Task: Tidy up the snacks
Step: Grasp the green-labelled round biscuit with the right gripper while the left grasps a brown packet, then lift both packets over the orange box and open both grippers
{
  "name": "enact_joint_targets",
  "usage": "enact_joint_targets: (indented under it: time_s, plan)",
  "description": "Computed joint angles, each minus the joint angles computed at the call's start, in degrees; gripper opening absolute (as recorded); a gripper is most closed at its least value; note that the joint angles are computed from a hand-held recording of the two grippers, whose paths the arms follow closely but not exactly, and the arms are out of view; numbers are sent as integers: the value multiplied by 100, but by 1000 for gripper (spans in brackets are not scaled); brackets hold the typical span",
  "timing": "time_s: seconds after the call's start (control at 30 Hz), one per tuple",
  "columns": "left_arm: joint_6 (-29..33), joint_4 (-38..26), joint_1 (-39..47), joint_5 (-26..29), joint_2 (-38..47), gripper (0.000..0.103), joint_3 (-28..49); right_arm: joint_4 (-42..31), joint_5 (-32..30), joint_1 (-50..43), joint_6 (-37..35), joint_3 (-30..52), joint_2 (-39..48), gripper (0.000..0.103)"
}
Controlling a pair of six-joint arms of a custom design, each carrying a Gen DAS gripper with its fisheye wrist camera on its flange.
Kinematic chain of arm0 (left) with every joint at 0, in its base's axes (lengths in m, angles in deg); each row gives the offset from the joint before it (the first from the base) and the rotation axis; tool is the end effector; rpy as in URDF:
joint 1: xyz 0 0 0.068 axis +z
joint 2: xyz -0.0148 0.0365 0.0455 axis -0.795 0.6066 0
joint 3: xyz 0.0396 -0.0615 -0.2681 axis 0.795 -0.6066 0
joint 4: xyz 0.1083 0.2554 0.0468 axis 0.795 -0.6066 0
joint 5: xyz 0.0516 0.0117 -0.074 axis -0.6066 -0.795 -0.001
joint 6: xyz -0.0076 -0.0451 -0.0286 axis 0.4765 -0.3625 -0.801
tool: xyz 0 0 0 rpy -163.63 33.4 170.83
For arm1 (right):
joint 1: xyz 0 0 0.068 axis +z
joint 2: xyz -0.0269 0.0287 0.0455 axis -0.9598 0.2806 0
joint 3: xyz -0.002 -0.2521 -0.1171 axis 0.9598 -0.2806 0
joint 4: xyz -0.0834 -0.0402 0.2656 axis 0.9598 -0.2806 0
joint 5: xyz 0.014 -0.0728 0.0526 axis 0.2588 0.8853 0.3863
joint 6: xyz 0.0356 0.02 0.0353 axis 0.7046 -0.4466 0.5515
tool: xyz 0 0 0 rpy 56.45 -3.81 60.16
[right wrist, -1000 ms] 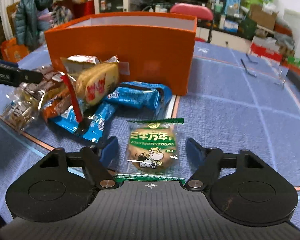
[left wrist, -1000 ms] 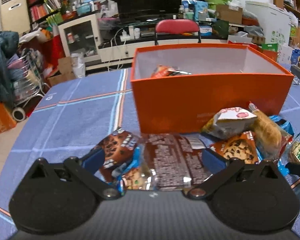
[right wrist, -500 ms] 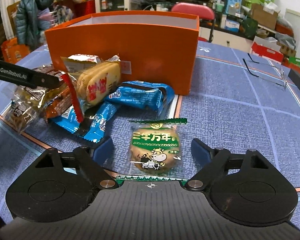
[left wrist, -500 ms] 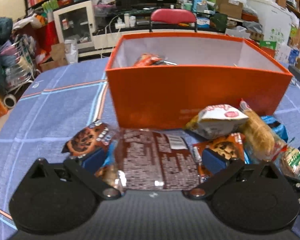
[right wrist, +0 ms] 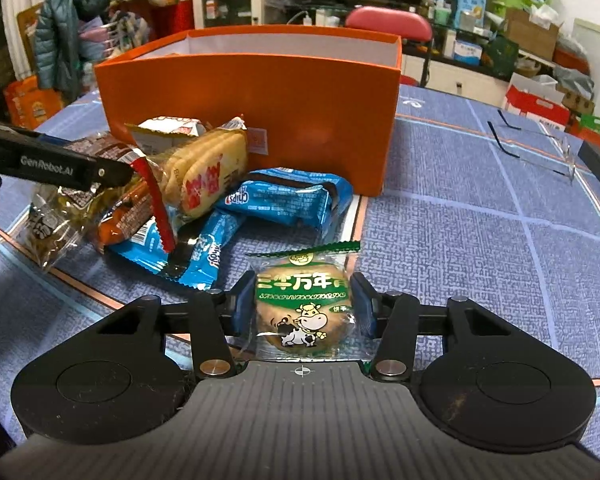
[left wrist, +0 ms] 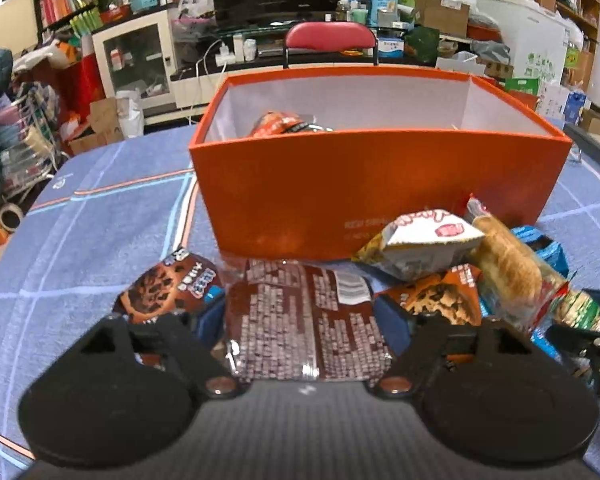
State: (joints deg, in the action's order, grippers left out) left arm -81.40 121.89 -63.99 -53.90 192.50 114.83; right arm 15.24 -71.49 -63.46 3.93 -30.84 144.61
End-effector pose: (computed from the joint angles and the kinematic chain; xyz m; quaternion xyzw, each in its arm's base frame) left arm 0.2775 -0.0449 0.0399 -0.0826 0.9139 0.0506 0.3941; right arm 0.2988 0.0652 0.0101 -0.2884 0.8757 0.1194 0.3683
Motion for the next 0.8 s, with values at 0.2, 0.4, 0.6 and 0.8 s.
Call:
enact_joint_targets:
  time_s: [0.2,0.4,0.6,0.8]
  plan:
    - [116,223,96,133,-291,70,-257,118,20,-7,-24,-58,-44,34]
    - [335,391,-100,-158,-610,70,-488,416,44,-44,-138,-274,-166,34]
    - [461,455,-271,-350,-1151,70,-825,605,-71,-170,-126,-506,-443,34]
    - [563,398,-370,-452,-1847,70,-1103,755,-110,-195,-86,-723,-747,34]
